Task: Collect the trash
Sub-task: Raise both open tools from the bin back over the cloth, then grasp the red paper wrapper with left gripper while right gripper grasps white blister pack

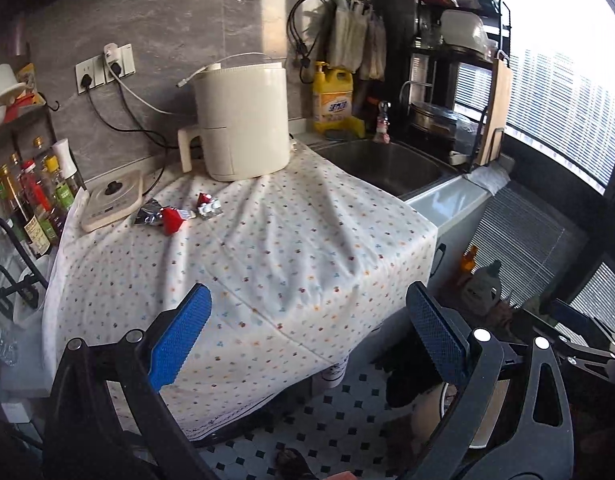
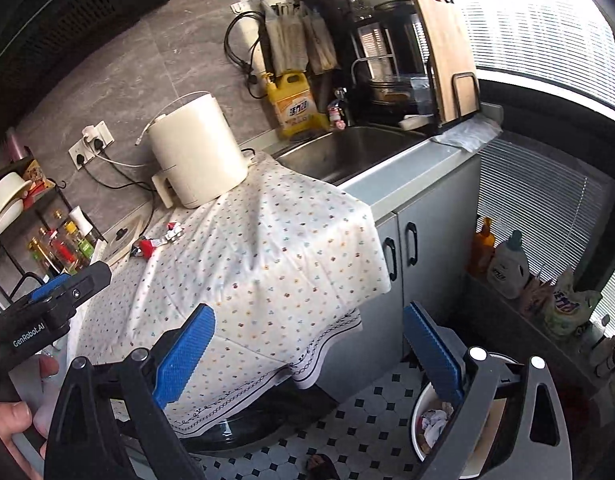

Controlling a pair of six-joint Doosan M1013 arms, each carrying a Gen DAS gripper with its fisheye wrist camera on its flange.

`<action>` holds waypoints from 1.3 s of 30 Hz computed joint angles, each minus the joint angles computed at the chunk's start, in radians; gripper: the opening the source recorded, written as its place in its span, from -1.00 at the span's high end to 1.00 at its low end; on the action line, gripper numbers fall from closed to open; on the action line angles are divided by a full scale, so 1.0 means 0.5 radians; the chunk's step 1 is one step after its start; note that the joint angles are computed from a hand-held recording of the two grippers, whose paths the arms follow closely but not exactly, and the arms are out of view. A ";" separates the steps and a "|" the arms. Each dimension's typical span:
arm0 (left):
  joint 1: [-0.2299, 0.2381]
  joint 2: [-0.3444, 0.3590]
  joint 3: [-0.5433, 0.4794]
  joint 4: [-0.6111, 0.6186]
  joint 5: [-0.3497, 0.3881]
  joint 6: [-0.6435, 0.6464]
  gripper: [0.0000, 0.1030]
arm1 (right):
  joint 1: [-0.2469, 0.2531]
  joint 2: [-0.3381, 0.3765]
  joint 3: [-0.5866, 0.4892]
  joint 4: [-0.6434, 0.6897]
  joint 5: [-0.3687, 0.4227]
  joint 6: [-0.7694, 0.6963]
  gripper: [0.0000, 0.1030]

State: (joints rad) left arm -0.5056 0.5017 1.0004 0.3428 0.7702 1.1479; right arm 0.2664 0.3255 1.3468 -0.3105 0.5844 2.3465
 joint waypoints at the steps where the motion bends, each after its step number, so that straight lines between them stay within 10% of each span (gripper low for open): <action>1: 0.007 -0.003 0.005 0.013 0.003 -0.023 -0.88 | 0.006 0.015 -0.023 0.019 0.003 -0.031 -0.79; 24: 0.239 0.210 -0.296 -0.124 0.070 -0.057 -0.88 | 0.051 0.458 -0.685 0.203 0.297 -0.363 -0.79; 39: 0.410 0.648 -0.896 -0.431 0.294 -0.044 -0.87 | 0.078 0.849 -1.348 0.067 0.741 -0.402 -0.78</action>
State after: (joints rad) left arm -0.3006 0.8255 0.5522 0.1273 0.9171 1.1258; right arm 0.3053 0.7499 0.6730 -0.2773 0.9550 2.1455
